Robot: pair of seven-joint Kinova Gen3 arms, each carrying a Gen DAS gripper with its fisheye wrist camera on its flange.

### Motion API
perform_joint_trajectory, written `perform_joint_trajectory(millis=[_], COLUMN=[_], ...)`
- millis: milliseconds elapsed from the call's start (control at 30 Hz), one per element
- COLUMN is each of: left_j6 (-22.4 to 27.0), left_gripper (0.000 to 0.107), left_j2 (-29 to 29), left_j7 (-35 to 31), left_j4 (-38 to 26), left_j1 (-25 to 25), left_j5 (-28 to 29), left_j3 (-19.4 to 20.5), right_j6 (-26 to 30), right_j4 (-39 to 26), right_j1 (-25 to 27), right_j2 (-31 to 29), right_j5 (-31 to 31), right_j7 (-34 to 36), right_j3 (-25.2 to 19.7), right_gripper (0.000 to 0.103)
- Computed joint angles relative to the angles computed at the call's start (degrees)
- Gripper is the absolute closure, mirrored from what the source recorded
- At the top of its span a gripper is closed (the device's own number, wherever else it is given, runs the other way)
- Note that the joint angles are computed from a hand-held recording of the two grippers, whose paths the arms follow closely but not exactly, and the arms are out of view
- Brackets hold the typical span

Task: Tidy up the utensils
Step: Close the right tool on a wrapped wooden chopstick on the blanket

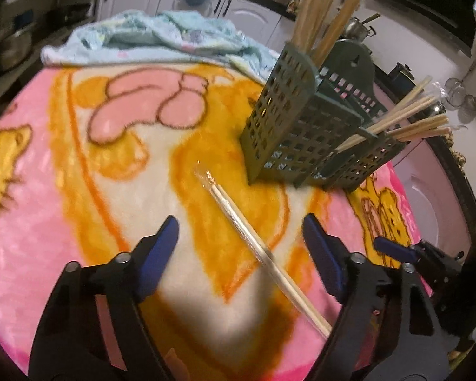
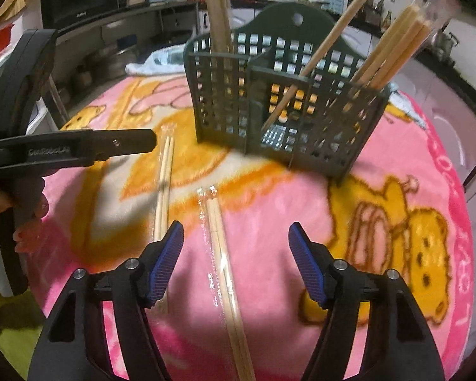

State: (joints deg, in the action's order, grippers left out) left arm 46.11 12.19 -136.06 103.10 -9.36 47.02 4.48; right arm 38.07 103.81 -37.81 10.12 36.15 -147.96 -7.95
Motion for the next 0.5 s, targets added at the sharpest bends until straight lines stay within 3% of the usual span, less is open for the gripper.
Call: perform_joint_trajectory(millis=[267,500], left_j6=[2.9,2.1], left_gripper=[0.048,0.053], left_j2=[4.6,6.6], left_j7=[5.8,10.4], left_j4=[-4.2,-7.5], left_j1=[0.0,1.6], left_j5=[-2.8,-7.3], left_j3=[0.5,1.4], right_j6=[-0.9,1.3], right_j4=[-3.5,-7.9], right_j1=[2.3,3.1], right_j2=[3.3,7.1], right_j5=[-7.7,-13.4], right_j7=[8.6,15.6], right_j3=[0.2,1.3], right_gripper=[0.050,0.061])
